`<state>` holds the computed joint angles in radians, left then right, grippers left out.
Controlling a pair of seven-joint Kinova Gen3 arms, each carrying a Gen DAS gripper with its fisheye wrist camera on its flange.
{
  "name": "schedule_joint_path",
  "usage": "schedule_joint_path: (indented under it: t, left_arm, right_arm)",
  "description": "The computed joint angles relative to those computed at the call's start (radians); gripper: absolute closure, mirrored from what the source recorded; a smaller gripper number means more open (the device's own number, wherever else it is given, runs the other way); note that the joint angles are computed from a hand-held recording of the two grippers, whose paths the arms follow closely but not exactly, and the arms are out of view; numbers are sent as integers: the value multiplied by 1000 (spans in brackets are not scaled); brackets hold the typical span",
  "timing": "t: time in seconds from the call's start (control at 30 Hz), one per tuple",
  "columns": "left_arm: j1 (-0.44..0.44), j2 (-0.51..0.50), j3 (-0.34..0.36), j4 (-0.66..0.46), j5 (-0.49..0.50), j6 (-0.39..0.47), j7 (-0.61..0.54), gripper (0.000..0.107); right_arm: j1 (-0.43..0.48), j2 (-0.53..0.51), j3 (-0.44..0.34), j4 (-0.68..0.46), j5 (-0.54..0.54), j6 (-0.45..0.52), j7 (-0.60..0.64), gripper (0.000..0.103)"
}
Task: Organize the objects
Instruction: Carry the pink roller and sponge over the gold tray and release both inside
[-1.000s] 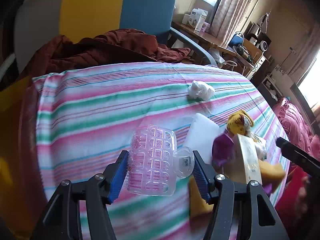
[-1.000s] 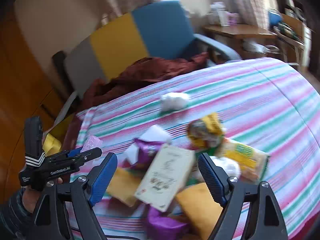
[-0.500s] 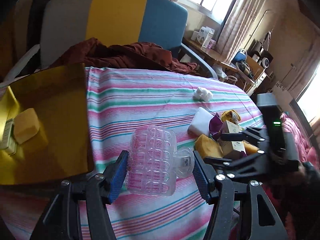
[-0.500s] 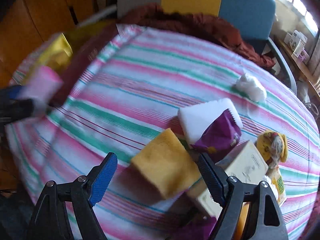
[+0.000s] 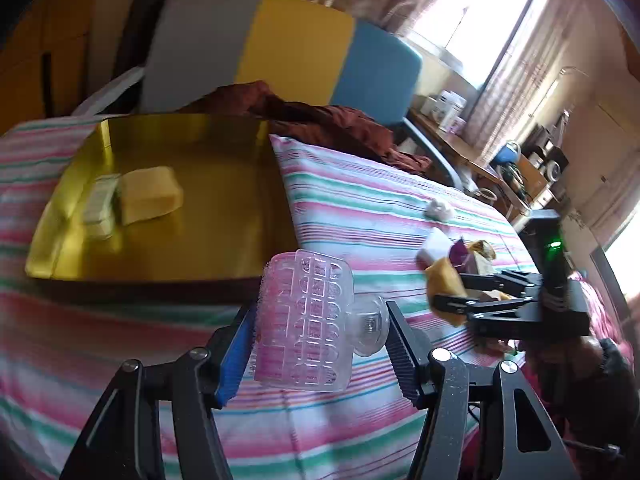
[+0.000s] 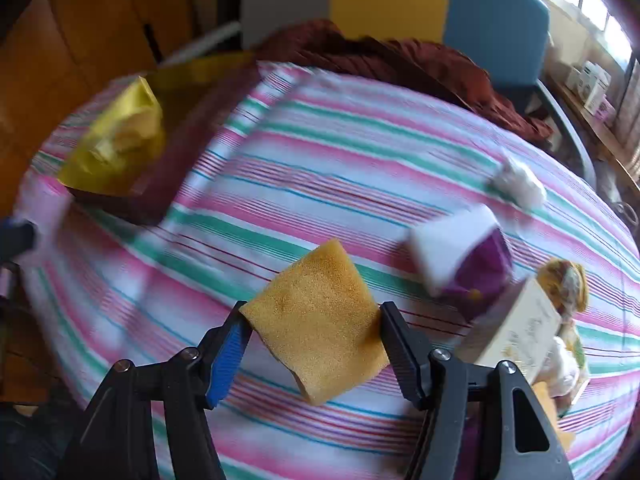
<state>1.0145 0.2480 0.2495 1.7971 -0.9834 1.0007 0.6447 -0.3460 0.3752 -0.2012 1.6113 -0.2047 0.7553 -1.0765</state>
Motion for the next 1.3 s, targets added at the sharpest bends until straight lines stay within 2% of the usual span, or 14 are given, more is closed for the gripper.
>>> schedule_joint_path:
  t: [0.27, 0.4, 0.63, 0.9, 1.1, 1.3]
  left_arm:
    - [40, -51, 37, 86, -6, 105, 171, 45]
    - [30, -77, 66, 108, 1, 164, 196, 45]
    - [-14, -122, 100, 135, 26, 236, 165, 45]
    - [-95, -180, 123, 174, 47, 271, 115, 45]
    - [-181, -203, 112, 180, 31, 249, 27, 45]
    - [-240, -202, 101, 185, 16, 233, -1, 45]
  right_arm:
    - [-28, -64, -78, 33, -123, 17, 88, 38]
    - [-73, -66, -86, 14, -151, 30, 102, 38]
    - [-173, -41, -69, -37, -99, 7, 10, 37]
    - [-218, 7, -72, -107, -63, -4, -69, 37]
    - [-246, 51, -77, -173, -42, -3, -103, 37]
    - [-285, 95, -67, -226, -8, -26, -151, 36]
